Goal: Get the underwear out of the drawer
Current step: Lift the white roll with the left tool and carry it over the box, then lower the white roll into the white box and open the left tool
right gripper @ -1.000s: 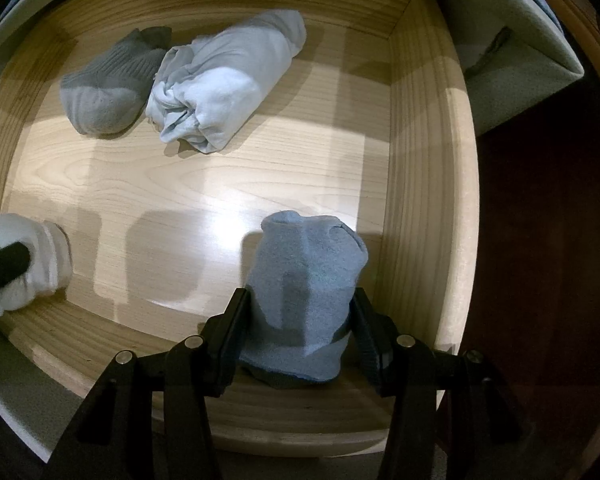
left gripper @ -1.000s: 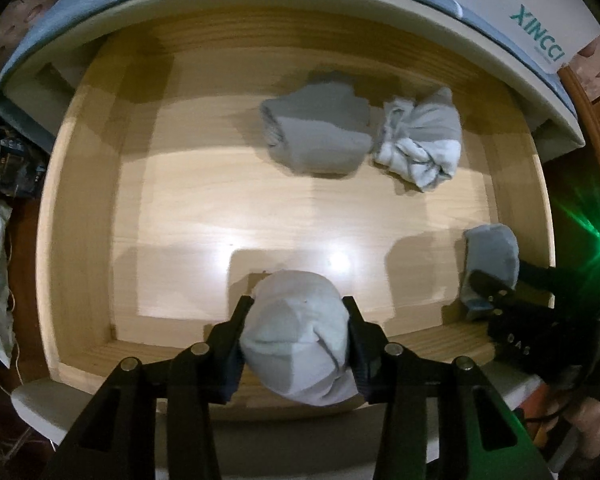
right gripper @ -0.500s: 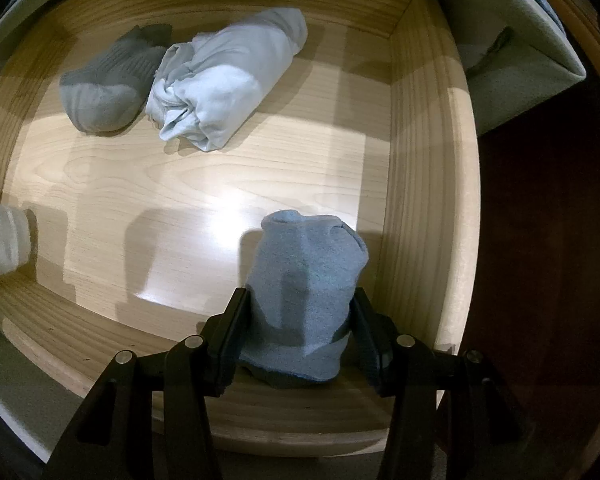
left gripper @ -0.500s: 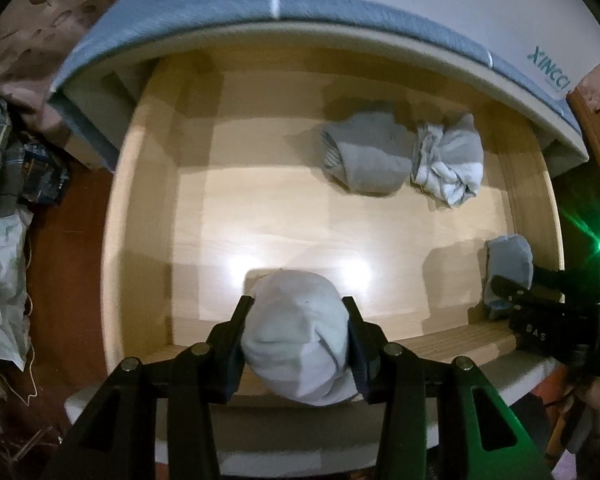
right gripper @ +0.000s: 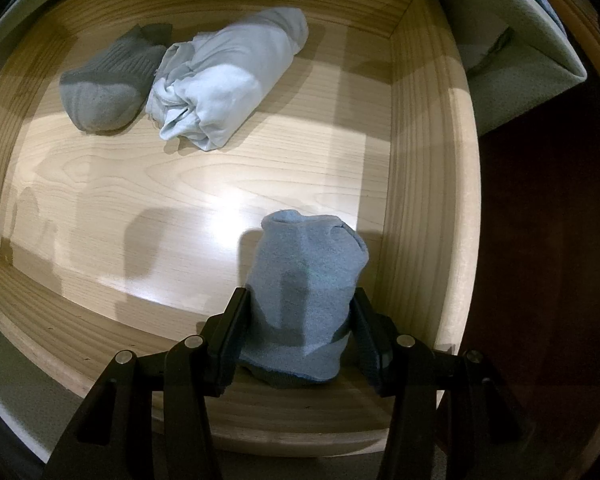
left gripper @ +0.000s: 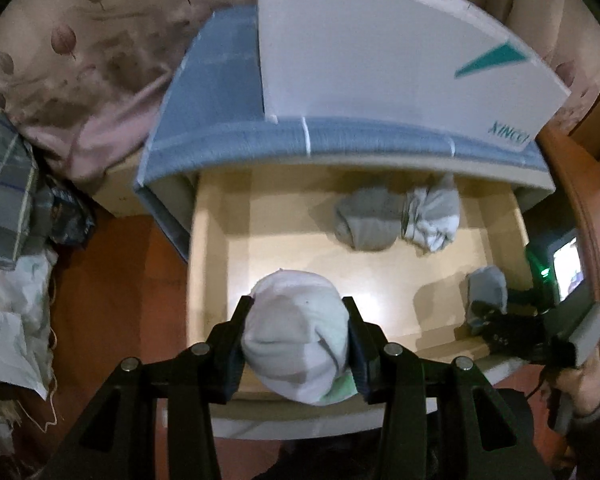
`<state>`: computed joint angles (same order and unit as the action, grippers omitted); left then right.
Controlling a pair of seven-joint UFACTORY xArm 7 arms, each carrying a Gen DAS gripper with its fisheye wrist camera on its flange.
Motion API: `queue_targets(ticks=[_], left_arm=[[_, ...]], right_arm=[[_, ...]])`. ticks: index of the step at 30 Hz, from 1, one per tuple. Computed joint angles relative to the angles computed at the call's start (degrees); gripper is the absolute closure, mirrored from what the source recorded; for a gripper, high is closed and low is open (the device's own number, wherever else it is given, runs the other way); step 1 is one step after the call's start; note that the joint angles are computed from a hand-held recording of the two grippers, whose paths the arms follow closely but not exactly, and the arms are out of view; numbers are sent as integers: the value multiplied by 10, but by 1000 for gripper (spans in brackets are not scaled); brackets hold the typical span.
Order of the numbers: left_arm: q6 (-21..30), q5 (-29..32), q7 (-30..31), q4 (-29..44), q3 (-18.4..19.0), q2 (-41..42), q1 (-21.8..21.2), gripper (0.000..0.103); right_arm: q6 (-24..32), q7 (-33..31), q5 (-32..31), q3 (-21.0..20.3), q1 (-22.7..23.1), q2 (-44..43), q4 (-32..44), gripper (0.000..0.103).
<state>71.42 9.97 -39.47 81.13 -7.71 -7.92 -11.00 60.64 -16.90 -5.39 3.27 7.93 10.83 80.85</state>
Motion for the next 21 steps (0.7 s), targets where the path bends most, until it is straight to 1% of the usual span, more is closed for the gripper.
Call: queue_targets(ticks=[6,10,12,13,16,21], left_arm=[[34,28,23,85,-2,7,3,60],[57,65,43,178,-6,36,-1,60],[60,79,54,218,-4,53,-4,60],[64,87,59,243,-3,66,-6,60],[97,109,72,344,6,123,-17,60],[119,116,114,516,37,224,-45,60]], right_arm=[[0,1,1,0,1,2,2,56],[-1,4,1,0,1,1,1,56],[-3,7,2,0,2,1,-1,56],[-2,7,2,0,2,1,1,56],[-2,6,2,0,2,2,2,57],[-4,5,3,0,1,2,1,57]])
